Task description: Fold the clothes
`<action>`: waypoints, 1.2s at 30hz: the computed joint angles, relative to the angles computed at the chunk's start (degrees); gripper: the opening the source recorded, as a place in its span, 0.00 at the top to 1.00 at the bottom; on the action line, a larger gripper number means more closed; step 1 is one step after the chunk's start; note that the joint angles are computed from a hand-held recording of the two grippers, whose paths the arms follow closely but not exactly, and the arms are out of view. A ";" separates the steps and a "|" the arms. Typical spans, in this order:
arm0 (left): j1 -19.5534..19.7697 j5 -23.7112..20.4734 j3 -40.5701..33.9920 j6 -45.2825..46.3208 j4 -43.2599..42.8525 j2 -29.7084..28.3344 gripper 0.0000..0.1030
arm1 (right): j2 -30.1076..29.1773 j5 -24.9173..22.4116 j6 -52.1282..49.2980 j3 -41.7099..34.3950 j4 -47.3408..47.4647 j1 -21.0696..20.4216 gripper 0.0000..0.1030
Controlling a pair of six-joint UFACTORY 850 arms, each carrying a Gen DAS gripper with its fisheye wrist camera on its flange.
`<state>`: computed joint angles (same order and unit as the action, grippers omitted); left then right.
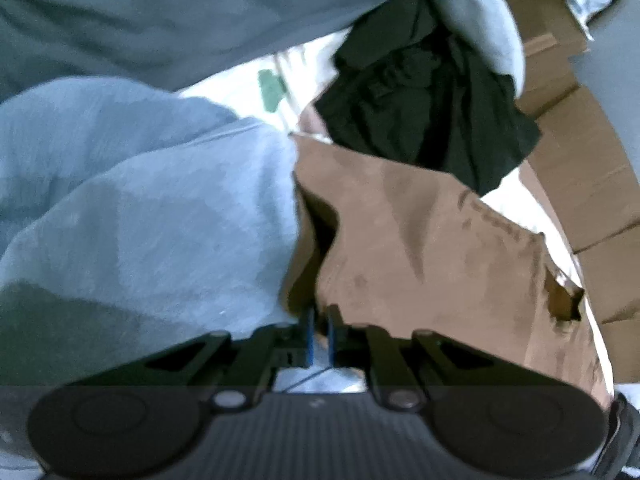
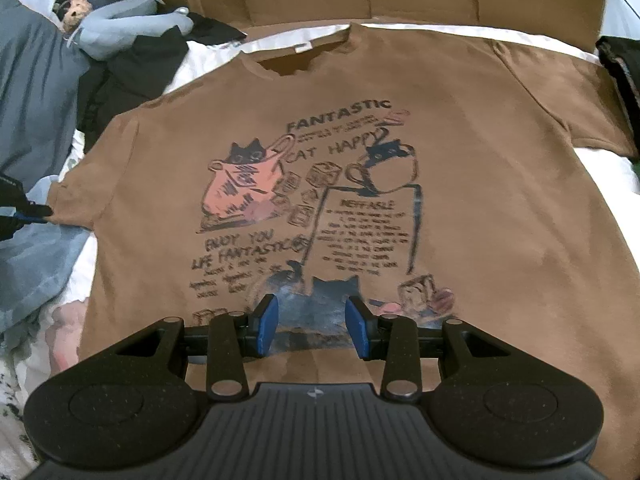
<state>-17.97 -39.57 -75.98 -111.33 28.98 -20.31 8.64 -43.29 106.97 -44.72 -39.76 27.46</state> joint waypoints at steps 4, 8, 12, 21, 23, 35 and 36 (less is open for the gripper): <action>0.09 0.70 -1.06 0.55 1.90 -0.36 0.94 | -1.65 3.13 1.16 -1.11 -3.00 -0.67 0.57; -0.44 0.69 -1.92 0.70 3.89 -0.19 0.94 | -3.96 8.29 1.23 -2.52 -5.99 -1.97 0.57; -0.93 1.11 -2.07 -0.24 5.85 0.43 0.94 | -7.76 15.90 -0.64 -4.68 -8.59 -4.33 0.59; -0.23 4.68 1.05 0.36 6.54 2.48 0.94 | -19.28 27.15 -15.15 -12.79 -2.99 -8.86 0.63; -0.32 4.81 1.72 0.25 6.77 2.90 0.94 | -20.83 27.53 -19.49 -14.01 0.59 -9.12 0.67; -1.13 6.66 3.49 -4.67 11.78 3.66 0.94 | -27.54 31.01 -34.31 -19.69 11.81 -10.50 0.67; -1.24 6.75 3.51 -5.30 12.40 3.69 0.94 | -28.04 31.35 -35.24 -20.17 12.43 -10.62 0.67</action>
